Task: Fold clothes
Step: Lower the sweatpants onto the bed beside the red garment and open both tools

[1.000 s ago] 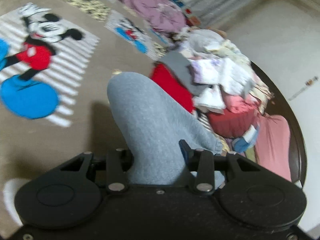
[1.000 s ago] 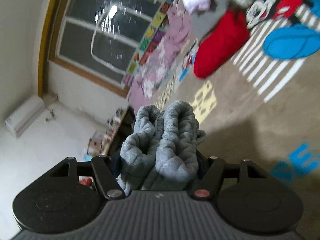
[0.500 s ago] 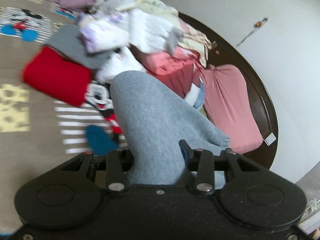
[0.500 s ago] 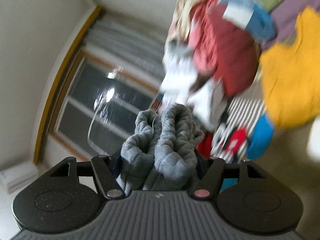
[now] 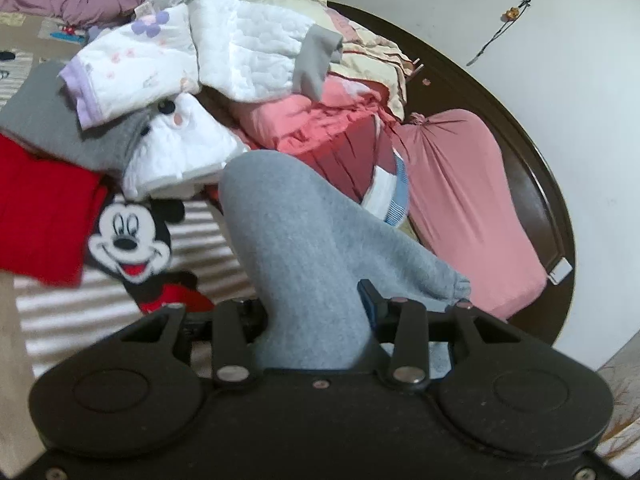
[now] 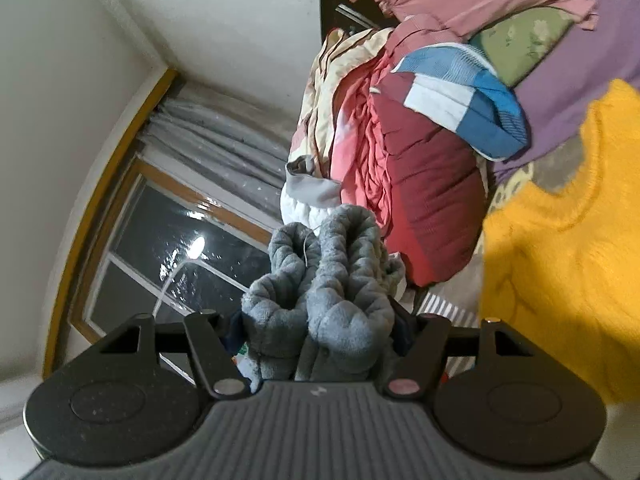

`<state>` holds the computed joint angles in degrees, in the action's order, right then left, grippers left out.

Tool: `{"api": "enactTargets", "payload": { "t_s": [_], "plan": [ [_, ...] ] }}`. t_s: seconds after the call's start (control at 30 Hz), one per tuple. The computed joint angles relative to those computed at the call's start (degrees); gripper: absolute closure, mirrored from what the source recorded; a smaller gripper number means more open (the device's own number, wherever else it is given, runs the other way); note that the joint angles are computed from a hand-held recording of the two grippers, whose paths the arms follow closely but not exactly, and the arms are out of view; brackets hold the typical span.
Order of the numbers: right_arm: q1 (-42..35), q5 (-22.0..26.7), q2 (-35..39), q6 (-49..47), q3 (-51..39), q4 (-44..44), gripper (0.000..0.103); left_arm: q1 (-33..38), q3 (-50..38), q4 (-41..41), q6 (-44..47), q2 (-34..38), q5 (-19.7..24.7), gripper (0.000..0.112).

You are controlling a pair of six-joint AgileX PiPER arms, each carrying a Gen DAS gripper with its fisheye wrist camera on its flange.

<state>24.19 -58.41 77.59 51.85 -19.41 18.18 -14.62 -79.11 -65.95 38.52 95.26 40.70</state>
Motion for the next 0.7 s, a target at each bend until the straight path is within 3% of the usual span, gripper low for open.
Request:
{"api": "enactTargets", "payload": {
  "t_s": [0.33, 0.5, 0.6, 0.63, 0.7],
  "plan": [
    [-6.2, -0.8, 14.1, 5.5, -10.7, -9.2, 0.036, 3.9, -8.8, -6.2, 7.5, 12.4, 1.3, 0.074],
    [-5.6, 0.0, 19.8, 6.2, -15.1, -8.0, 0.036, 5.1, -12.7, -8.6, 10.4, 18.7, 1.9, 0.074],
    [-4.1, 7.1, 21.2, 0.8, -18.9, -3.1, 0.034, 5.5, -14.9, -8.4, 11.0, 22.5, 1.4, 0.074],
    [-2.9, 11.0, 21.5, -4.5, -21.0, 1.4, 0.030, 5.3, -16.3, -5.2, 8.3, 23.9, 0.8, 0.073],
    [-1.7, 19.4, 22.0, -15.9, -25.1, 7.8, 0.029, 3.6, -18.2, 6.0, -1.2, 26.4, -1.9, 0.058]
  ]
}}
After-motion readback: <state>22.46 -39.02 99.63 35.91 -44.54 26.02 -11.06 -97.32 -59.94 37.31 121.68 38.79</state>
